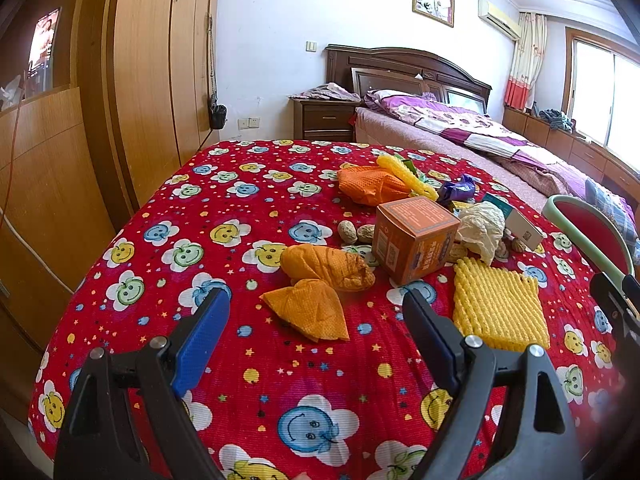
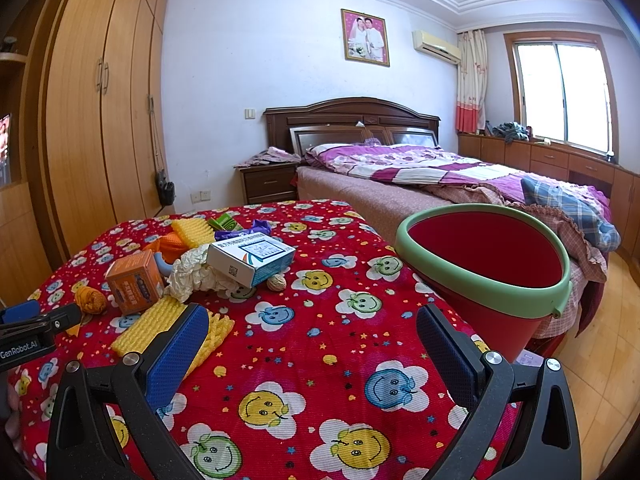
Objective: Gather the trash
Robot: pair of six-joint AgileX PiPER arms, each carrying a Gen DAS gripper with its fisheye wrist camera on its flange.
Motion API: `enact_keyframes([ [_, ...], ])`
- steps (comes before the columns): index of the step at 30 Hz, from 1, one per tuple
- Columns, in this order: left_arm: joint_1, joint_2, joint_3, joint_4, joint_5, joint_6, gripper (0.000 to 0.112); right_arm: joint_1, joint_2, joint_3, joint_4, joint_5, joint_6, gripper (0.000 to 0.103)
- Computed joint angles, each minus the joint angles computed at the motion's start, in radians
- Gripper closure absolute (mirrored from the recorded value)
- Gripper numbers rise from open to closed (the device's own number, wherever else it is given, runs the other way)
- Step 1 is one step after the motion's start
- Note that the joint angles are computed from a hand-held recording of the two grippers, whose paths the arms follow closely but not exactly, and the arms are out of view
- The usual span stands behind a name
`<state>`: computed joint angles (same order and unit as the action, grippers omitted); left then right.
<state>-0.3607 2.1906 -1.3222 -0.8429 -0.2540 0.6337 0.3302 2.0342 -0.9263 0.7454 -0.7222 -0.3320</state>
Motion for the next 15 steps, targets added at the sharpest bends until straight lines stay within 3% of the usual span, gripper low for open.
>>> enact_keyframes([
  [15,0.000,0.000,-0.001,-0.004,0.001,0.003,0.024,-0.002,0.006,-0.005,0.000,0.001,-0.002,0.000],
])
